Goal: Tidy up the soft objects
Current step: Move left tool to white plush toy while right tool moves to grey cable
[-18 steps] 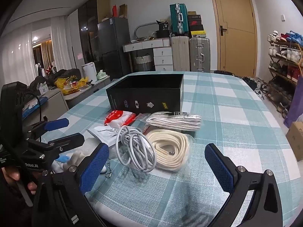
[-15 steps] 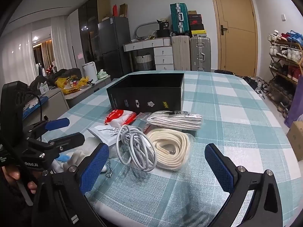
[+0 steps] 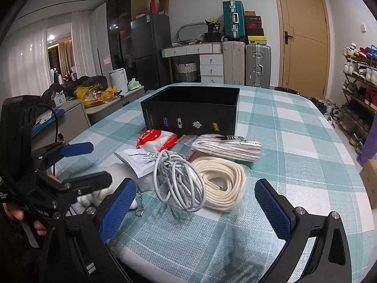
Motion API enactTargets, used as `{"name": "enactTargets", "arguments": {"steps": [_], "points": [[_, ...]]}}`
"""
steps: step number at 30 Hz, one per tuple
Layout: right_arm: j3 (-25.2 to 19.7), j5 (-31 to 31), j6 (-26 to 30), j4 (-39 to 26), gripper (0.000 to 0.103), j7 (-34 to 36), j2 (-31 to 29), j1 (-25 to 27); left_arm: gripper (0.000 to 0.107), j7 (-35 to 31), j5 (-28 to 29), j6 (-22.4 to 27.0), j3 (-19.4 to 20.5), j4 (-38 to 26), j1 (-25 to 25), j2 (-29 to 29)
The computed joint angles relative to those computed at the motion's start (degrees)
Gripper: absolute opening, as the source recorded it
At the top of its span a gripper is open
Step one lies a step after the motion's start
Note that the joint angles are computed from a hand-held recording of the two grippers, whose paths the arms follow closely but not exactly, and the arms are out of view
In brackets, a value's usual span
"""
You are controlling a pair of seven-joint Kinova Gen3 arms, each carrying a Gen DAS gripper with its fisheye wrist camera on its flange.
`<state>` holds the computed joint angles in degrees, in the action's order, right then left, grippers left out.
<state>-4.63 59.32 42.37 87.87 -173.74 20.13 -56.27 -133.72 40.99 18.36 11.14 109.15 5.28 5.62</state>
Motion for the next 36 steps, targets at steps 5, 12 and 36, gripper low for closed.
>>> {"name": "enactTargets", "arguments": {"steps": [5, 12, 36], "points": [[-0.48, -4.89, 0.48, -1.09, 0.103, 2.77, -0.33, 1.0, 0.103, 3.23, -4.6, 1.9, -0.81, -0.78, 0.74, 0.47], [0.3, -1.44, -0.42, 0.27, 0.103, -0.2, -0.42, 0.15, 0.103, 5.67, -8.51, 4.72, -2.01, -1.27, 0.43, 0.9], [-1.07, -8.35, -6.4, -1.33, 0.09, 10.08, 0.13, 3.89, 0.09, -7.62, 2.29, 13.35, -2.35, -2.51, -4.79, 1.88]]}}
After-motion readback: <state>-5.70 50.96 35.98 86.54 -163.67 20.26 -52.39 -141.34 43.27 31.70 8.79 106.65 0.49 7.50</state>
